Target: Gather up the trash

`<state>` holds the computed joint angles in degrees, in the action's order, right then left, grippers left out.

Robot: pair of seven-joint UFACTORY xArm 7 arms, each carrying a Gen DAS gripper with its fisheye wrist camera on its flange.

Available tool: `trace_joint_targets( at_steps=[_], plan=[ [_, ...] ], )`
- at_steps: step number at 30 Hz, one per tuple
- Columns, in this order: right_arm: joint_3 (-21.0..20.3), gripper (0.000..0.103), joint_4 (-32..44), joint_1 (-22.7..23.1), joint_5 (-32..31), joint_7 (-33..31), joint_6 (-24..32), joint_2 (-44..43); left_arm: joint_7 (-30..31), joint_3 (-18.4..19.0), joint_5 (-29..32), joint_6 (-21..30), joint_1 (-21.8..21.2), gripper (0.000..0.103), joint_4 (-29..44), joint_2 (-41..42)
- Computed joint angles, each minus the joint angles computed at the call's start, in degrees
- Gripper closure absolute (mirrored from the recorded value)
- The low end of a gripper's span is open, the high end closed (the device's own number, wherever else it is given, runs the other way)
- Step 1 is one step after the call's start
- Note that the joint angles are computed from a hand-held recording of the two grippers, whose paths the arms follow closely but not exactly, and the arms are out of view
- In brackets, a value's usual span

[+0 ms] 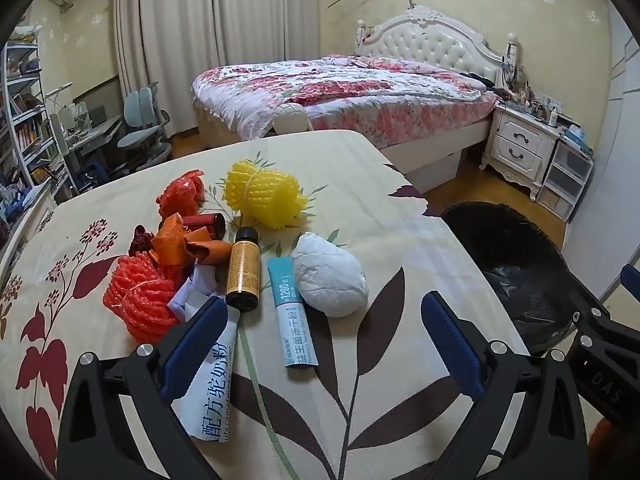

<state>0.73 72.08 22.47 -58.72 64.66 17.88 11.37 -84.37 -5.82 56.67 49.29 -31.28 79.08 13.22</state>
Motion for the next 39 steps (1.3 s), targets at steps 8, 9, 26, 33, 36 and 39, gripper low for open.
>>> trace_joint_targets(
  at_steps=[8, 9, 26, 33, 36, 39],
  plan=[
    [-0.2, 0.004, 0.1, 0.2, -1.3, 1.2, -0.1, 0.1, -0.8, -0.1, -0.2, -0.2, 0.2, 0.006, -0.2, -0.7],
    [0.2, 0.004, -0.2, -0.1, 0.1, 0.0, 0.0, -0.5, -0.8, -0.2, -0.2, -0.1, 0.2, 0.006, -0.3, -0.9],
    [0.3, 0.004, -0.2, 0.0, -0.6, 0.8, 0.2, -0.4, -0.8, -0.4, -0.1, 0.0, 0.3, 0.006, -0.4, -0.7],
    [0.3, 0.004, -0.5, -0.2, -0.9, 1.1, -0.1, -0.6, -0.4, -0.4, -0.6, 0.4, 0.1, 0.006, -0.2, -0.6],
    [0.1, 0.004, -1.0, -0.6, -0.7, 1.0, -0.6, -0.7, -0.5, -0.3, -0.5, 0.2, 0.1, 0.006, -0.3, -0.6],
    [0.2, 0.004, -1.1, -0.7, -0.9, 1.1, -0.6, -0.8, -0.4, -0.4, -0.4, 0.2, 0.1, 0.006, -0.3, -0.6]
  ],
)
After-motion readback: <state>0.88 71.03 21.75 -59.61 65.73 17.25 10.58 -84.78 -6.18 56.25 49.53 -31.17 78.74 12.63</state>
